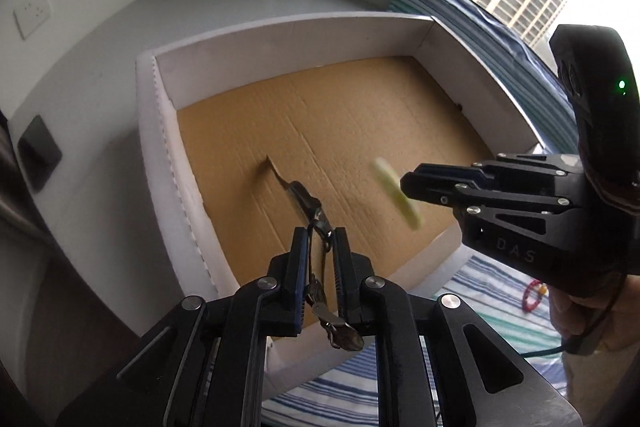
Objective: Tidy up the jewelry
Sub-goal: 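Carry the watch and jade bangle into the white box and open both tools, then move both open tools back over the remaining jewelry pile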
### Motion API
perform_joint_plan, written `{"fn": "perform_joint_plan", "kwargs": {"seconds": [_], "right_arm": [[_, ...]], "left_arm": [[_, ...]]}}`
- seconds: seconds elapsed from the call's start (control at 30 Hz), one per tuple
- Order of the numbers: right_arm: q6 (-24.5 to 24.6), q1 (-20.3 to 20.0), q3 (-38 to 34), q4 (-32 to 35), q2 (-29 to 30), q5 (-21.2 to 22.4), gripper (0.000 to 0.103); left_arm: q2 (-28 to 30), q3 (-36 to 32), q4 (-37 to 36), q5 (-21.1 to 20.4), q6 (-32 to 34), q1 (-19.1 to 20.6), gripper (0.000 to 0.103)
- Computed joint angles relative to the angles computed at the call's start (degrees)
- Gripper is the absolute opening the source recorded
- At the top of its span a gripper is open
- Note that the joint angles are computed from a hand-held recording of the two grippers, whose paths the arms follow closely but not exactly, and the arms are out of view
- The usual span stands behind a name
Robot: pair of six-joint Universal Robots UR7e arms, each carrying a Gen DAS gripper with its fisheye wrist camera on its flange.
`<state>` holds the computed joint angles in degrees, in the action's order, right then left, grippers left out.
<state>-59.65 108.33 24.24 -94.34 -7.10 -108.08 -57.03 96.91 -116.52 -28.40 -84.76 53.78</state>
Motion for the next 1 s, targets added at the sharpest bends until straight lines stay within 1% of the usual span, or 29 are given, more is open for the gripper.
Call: {"fn": "perform_joint_plan", "kwargs": {"seconds": [0.03, 0.07, 0.1, 0.13, 0.2, 0.23, 0.27, 0.37, 0.43, 0.47, 0.53, 0.57, 0.63, 0.7, 0.77, 0.83, 0.87, 0.93, 1.0], "right_arm": [[0.2, -0.1, 1.1, -0.5, -0.5, 0.4, 0.014], [0.8, -0.2, 0.1, 0.4, -0.1, 0.7, 0.021], [1.7, -0.3, -0.5, 0.9, 0.0, 1.3, 0.034], [2.4, -0.5, -1.7, 1.5, 0.2, 2.2, 0.037], [3.2, -0.9, -4.6, 3.7, 0.5, 4.2, 0.038], [3.3, -1.1, -4.5, 3.7, -0.3, 5.4, 0.038], [3.1, -1.4, -3.6, 3.1, -1.5, 6.6, 0.038], [1.8, -2.8, 2.6, -1.5, -7.1, 9.3, 0.038], [1.6, -4.4, 7.7, -5.2, -11.4, 10.2, 0.038], [1.7, -5.5, 10.4, -7.0, -13.6, 10.5, 0.039], [1.8, -8.0, 15.7, -11.1, -17.7, 10.4, 0.041], [1.7, -9.6, 19.1, -14.1, -20.1, 10.2, 0.041], [1.6, -12.9, 24.4, -20.1, -24.1, 9.1, 0.041], [2.3, -16.2, 28.6, -26.2, -27.1, 7.3, 0.041], [3.5, -19.4, 31.0, -31.3, -29.3, 4.8, 0.041], [4.7, -22.1, 32.2, -35.5, -30.6, 2.5, 0.041], [5.4, -23.2, 32.2, -36.7, -31.0, 1.3, 0.041], [6.2, -25.0, 32.1, -37.7, -31.7, -0.1, 0.041], [6.2, -26.2, 32.9, -39.1, -32.6, -0.1, 0.041]], "left_arm": [[0.2, -0.5, 2.4, 0.5, -1.7, 0.0, 0.019], [0.4, -1.2, 4.5, 0.9, -3.0, 0.1, 0.027], [0.5, -1.9, 7.4, 1.2, -5.3, -0.4, 0.048], [0.3, -1.8, 8.5, 2.1, -6.7, -0.9, 0.061], [0.4, -2.6, 13.5, 4.0, -10.3, -1.9, 0.064], [0.6, -3.1, 15.8, 4.7, -11.7, -2.3, 0.064], [0.8, -3.5, 17.1, 5.3, -12.7, -2.8, 0.064], [2.7, -4.4, 15.8, 6.6, -11.2, -4.2, 0.071], [5.2, -5.7, 12.8, 7.2, -7.3, -4.8, 0.077], [6.8, -6.2, 9.8, 7.3, -4.3, -5.1, 0.078], [10.6, -7.5, 1.4, 6.6, 3.6, -5.4, 0.082], [12.9, -8.4, -3.4, 5.7, 8.1, -5.4, 0.082], [17.9, -11.5, -12.4, 2.6, 17.4, -4.9, 0.082], [22.7, -15.4, -17.6, -1.8, 23.3, -4.1, 0.082], [27.2, -19.7, -21.2, -7.1, 27.5, -3.1, 0.082], [31.2, -24.5, -20.3, -10.8, 29.0, -2.4, 0.082], [32.8, -26.8, -19.3, -12.0, 29.8, -2.3, 0.082], [35.7, -31.1, -15.6, -12.6, 30.4, -2.6, 0.082], [37.8, -34.7, -11.7, -11.8, 31.0, -3.0, 0.082]]}}
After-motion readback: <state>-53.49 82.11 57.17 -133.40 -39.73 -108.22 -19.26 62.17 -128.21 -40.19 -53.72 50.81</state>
